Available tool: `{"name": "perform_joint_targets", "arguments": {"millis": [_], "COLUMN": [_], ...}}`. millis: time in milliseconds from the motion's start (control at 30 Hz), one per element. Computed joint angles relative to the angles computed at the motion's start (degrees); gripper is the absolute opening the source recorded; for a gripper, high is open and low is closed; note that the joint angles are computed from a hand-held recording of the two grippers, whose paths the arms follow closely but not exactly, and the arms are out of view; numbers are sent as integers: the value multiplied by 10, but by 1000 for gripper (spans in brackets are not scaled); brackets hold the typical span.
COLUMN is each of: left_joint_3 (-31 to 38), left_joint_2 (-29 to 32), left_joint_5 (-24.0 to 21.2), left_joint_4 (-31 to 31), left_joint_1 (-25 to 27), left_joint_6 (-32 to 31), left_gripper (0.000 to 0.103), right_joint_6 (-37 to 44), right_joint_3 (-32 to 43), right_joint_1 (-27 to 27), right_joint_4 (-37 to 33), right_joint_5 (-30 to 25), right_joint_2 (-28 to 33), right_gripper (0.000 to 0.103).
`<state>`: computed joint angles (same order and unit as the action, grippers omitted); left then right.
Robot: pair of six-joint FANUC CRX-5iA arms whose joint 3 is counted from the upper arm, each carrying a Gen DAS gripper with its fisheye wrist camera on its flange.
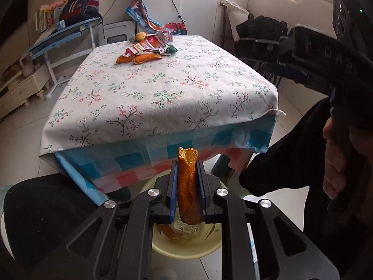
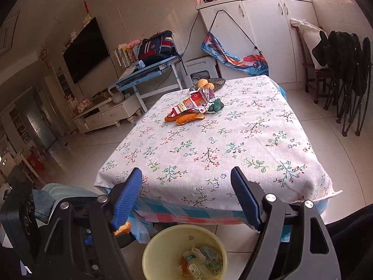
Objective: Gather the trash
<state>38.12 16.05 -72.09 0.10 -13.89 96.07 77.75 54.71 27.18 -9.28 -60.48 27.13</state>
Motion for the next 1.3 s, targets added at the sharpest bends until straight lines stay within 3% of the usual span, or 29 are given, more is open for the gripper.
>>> {"name": "perform_joint_targets", "arguments": {"millis": [100, 167, 267, 567, 833, 1300], "left_joint_3": [20, 26, 19, 4, 3, -4], "left_joint_2": [27, 30, 19, -22, -37, -45], "left_joint_5": [-57, -69, -54, 11, 28, 34], "left_joint_4": [24, 4, -14, -122, -193, -229], "left_joint_1": [3, -4, -5, -20, -30, -36], "left_joint_6": [-18, -12, 5, 99, 167, 205], "left_gripper": [24, 47, 60, 81, 86, 90], "right_joint_6": [-3, -6, -10, -20, -16, -10], "right_joint_3": [-7, -10, -17, -37, -43, -38], "right_joint_1": [1, 1, 1, 5, 9, 13], "right_joint_4": [2, 5, 10, 30, 41, 51], "right_joint_5": [2, 4, 8, 24, 29, 26], "right_joint_2": [-3, -5, -8, -16, -18, -13], "right_gripper": [75, 75, 75, 76, 76, 79]}}
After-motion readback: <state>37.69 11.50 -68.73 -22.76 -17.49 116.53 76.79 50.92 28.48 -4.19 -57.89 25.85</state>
